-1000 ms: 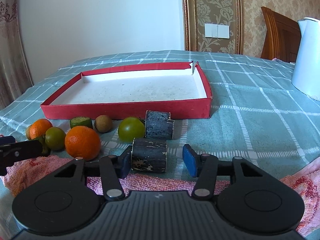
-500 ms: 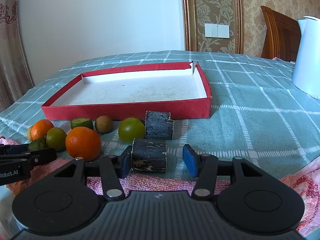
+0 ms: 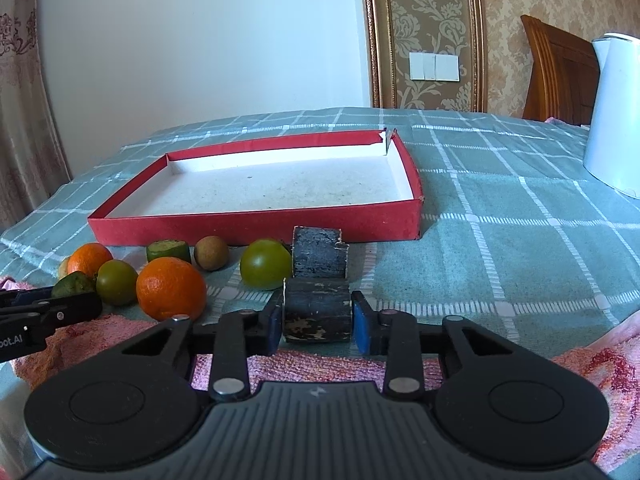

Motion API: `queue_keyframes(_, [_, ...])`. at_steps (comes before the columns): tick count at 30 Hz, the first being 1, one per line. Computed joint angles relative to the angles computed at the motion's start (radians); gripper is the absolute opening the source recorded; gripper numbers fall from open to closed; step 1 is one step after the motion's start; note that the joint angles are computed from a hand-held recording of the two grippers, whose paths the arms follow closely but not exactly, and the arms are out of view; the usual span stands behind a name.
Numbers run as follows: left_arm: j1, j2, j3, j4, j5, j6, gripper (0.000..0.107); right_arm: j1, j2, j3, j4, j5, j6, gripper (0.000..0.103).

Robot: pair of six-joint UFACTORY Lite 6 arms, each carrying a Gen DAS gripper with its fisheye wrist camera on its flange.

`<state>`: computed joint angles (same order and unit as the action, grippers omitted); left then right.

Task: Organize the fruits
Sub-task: 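Close the right gripper on the dark log piece and lift it, then carry the log piece into the red box and open the right gripper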

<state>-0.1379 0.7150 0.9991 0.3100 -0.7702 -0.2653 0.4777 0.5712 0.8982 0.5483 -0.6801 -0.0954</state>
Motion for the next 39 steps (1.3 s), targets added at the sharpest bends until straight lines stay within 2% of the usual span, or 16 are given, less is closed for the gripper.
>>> queue_keyframes(6, [0.005, 0.019, 0.004, 0.012, -0.018, 0.015, 0.036, -0.019, -0.071, -0.031, -0.037, 0.008, 0.011, 0.033])
queue_keyframes(8, [0.006, 0.026, 0.010, 0.015, -0.021, 0.018, 0.036, -0.016, -0.087, -0.017, 0.005, 0.001, -0.053, 0.033])
queue_keyframes(10, [0.009, 0.027, 0.008, 0.022, -0.027, 0.017, 0.036, -0.020, -0.092, 0.007, 0.027, 0.002, -0.100, 0.029])
queue_keyframes(15, [0.015, 0.035, 0.013, 0.037, -0.030, 0.011, 0.037, -0.060, -0.067, 0.115, 0.060, 0.054, -0.203, 0.028])
queue_keyframes(16, [0.016, 0.035, 0.013, 0.039, -0.030, 0.013, 0.037, -0.081, -0.074, 0.130, 0.015, 0.104, -0.185, 0.028])
queue_keyframes(18, [0.017, 0.037, 0.015, 0.044, -0.032, 0.014, 0.037, -0.098, -0.105, 0.092, -0.075, 0.115, -0.096, 0.028])
queue_keyframes(23, [0.017, 0.041, 0.013, 0.044, -0.043, 0.018, 0.037, -0.068, -0.127, 0.018, -0.068, 0.174, -0.156, 0.028])
queue_keyframes(25, [0.023, 0.042, 0.014, 0.060, -0.044, 0.005, 0.037, -0.054, -0.128, -0.010, -0.053, 0.147, -0.149, 0.034])
queue_keyframes(27, [0.025, 0.038, 0.014, 0.068, -0.036, -0.008, 0.037, -0.036, -0.130, -0.015, 0.018, 0.138, -0.212, 0.052])
queue_keyframes(31, [0.025, 0.037, 0.014, 0.064, -0.036, -0.004, 0.037, -0.033, -0.132, -0.042, -0.085, 0.143, -0.089, 0.053])
queue_keyframes(35, [0.027, 0.039, 0.017, 0.069, -0.035, -0.008, 0.037, -0.013, -0.063, -0.006, 0.011, 0.104, -0.174, 0.053])
queue_keyframes(37, [0.024, 0.039, 0.017, 0.066, -0.035, -0.008, 0.037, -0.013, -0.034, 0.010, 0.037, 0.086, -0.190, 0.049])
queue_keyframes(38, [0.023, 0.040, 0.017, 0.064, -0.035, -0.007, 0.037, -0.018, -0.026, 0.015, 0.024, 0.090, -0.179, 0.032])
queue_keyframes(39, [0.019, 0.040, 0.017, 0.057, -0.036, -0.001, 0.037, -0.023, -0.025, 0.012, 0.005, 0.092, -0.160, 0.032])
